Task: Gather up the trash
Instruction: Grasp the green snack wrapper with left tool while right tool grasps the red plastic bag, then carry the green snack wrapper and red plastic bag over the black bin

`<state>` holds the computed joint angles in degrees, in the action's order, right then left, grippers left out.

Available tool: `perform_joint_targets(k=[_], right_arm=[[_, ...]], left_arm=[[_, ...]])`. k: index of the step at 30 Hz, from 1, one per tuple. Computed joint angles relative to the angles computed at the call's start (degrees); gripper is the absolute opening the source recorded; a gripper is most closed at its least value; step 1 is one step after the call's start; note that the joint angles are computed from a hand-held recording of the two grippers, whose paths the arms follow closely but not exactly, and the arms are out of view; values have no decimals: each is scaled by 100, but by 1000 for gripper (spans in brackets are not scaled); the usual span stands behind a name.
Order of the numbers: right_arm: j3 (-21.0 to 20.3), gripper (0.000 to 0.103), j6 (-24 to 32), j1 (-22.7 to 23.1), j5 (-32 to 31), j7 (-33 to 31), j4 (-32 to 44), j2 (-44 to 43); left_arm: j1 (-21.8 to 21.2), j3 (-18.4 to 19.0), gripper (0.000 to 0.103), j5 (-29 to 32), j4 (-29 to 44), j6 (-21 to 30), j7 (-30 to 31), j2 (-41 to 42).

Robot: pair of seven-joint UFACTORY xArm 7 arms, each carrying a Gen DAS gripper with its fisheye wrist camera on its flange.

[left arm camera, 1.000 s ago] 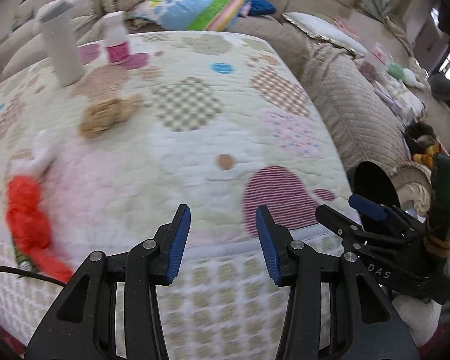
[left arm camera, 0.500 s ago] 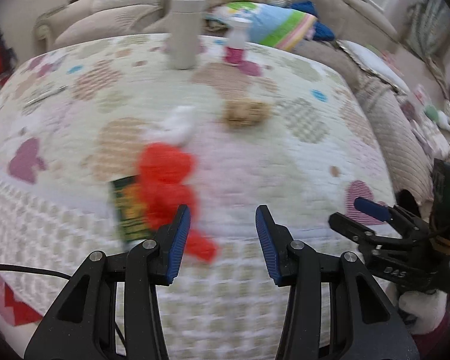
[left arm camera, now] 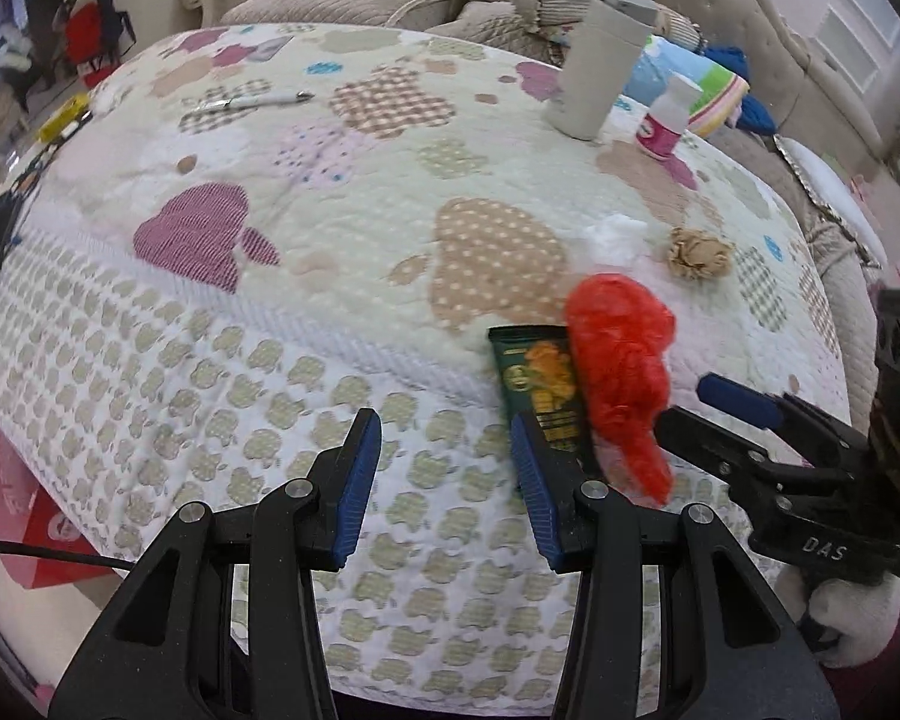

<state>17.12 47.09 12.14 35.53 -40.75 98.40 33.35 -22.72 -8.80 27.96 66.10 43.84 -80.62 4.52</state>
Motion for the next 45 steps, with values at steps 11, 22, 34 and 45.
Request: perform_joint_targets(k=[11, 22, 34, 45], right_arm=[[14, 35, -282, 133, -325, -9, 96, 112], [-505, 35, -897, -298, -904, 236, -877, -674], [-346, 35, -1166, -542, -675, 71, -1215, -753], [-387, 35, -1276, -801, -232, -220, -1495, -1041]], left_arm=[[96, 52, 43, -439, -95, -965, 296, 270], [-373, 463, 47, -390, 1100, -744, 599, 1485], [-555, 575, 37, -282, 1372, -646, 699, 1640], [-937, 543, 37, -305, 2549, -423, 1082, 2185]])
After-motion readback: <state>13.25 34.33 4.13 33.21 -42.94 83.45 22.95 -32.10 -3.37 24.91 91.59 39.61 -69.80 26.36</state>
